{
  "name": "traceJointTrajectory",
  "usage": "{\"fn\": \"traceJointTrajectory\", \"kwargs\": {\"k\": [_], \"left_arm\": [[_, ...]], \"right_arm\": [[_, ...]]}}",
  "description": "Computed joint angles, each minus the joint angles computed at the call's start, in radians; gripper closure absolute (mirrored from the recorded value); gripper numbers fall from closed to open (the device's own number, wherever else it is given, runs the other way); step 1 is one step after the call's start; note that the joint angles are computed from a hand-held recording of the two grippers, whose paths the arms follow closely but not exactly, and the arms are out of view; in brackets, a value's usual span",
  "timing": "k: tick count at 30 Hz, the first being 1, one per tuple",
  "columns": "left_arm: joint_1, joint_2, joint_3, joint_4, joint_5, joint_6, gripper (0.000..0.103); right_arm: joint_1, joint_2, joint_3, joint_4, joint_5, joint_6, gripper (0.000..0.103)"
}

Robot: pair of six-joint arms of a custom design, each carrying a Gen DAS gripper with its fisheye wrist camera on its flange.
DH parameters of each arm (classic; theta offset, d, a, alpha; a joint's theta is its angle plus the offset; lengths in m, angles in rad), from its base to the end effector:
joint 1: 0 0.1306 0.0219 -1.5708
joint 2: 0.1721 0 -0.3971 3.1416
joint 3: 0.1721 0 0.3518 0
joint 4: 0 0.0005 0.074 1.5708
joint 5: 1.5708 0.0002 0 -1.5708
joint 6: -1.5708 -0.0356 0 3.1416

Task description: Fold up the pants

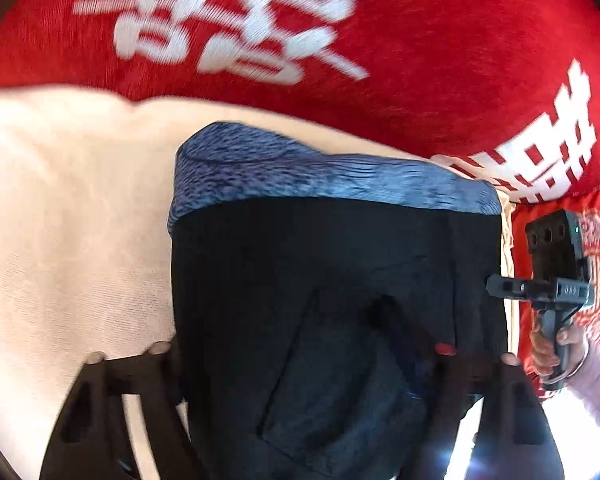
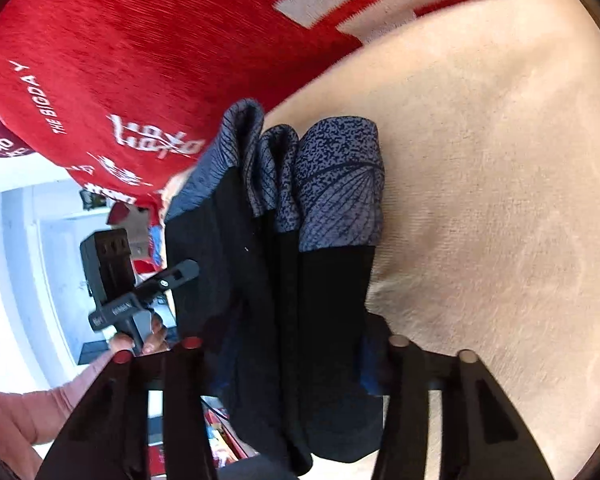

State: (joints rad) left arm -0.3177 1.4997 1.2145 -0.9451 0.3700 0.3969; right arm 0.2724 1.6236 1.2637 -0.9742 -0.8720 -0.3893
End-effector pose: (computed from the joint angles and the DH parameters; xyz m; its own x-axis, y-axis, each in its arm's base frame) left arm 0.4092 -0.1486 0.3256 -0.9827 -0.0562 -0.1762 0.0283 0.8958 -0.4435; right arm 0.4380 0.1501 0.2996 -0.9975 -0.0251 0.0655 0.0353 0.6278 0.7776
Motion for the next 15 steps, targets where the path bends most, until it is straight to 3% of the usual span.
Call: {"fn": "traceJointTrajectory", "kwargs": {"k": [3, 11, 15], "left_arm": [[-0.010, -0.033, 0.011, -0.027, -0.026, 0.008, 0.040], [-0.047, -0.150, 0.019, -0.146, -0.081, 0.044, 0.041], [-0.050, -0.215, -0.007, -0.215, -0.097, 0.024, 0.041]], "right_arm": [[0.005, -0.035, -0.012, 0.025, -0.014, -0.036, 0.059], [0.027, -0.151, -0.055, 0.013, -0.070, -0.079, 0.060], [0.077, -0.218, -0.131, 0.098, -0.069, -0.200, 0.060]]}}
